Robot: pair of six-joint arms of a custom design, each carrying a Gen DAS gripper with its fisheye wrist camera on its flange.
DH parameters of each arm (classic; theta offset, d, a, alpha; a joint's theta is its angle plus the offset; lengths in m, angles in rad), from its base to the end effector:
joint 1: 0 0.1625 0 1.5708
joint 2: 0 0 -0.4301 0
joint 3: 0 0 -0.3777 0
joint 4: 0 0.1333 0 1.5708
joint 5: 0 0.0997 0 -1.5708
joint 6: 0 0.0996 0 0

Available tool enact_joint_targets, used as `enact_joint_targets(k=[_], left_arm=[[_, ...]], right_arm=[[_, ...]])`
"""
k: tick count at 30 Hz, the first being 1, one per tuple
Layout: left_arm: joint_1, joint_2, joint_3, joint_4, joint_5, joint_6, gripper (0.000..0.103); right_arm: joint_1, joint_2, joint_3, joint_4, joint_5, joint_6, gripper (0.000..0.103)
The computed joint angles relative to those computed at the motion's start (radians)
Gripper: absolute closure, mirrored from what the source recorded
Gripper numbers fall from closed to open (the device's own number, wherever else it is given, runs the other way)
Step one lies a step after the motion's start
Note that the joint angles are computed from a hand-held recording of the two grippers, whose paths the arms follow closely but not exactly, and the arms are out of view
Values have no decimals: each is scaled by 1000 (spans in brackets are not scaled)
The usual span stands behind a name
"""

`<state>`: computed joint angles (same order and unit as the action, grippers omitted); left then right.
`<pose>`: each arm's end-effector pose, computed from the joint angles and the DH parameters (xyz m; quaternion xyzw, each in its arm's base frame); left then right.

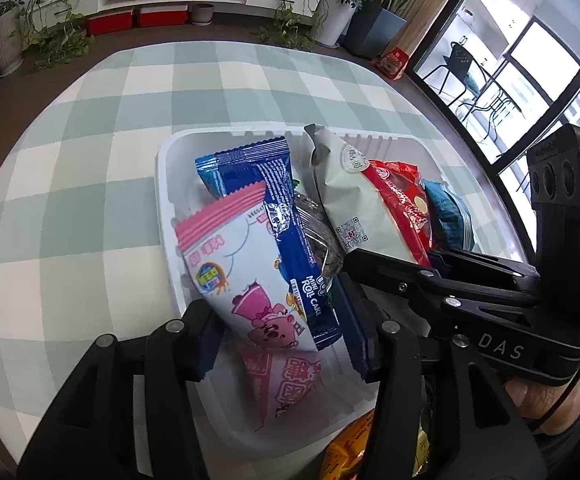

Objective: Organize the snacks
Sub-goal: 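Open both tools and lift them away from the tray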

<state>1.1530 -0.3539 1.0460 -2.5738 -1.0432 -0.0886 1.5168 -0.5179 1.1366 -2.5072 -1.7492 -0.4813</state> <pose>-0.1632 -0.8198 0.0191 0.1165 0.9475 -0.2092 0.2119 0.0719 -0.8118 0.0944 0.1948 -0.9641 0.1287 0.1265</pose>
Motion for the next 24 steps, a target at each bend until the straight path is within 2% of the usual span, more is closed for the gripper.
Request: enact_joint_targets(k=[4, 8, 12, 14, 17, 19, 22, 24], left_arm=[[-4, -15, 25, -35, 4, 5, 39], [-12, -34, 58, -71, 6, 12, 35], [-25, -54, 96, -114, 13, 24, 27], [-34, -68, 125, -151, 14, 36, 26], [-56, -85, 170, -208, 42, 58, 10], [-69, -97, 203, -254, 55, 71, 0], [-89, -116, 257, -320, 79, 81, 0], [-103, -126, 298, -377, 91, 110, 0]], right_arm=[[2, -14, 17, -30, 0, -12, 61], [4, -25, 31, -43, 6, -24, 55], [5, -43, 57, -72, 8, -24, 43], [5, -54, 65, -75, 15, -21, 37], [10, -72, 86, -99, 13, -25, 29], [11, -90, 104, -123, 23, -22, 19], [6, -121, 138, -152, 67, -21, 7], [4, -146, 165, -168, 81, -39, 5]])
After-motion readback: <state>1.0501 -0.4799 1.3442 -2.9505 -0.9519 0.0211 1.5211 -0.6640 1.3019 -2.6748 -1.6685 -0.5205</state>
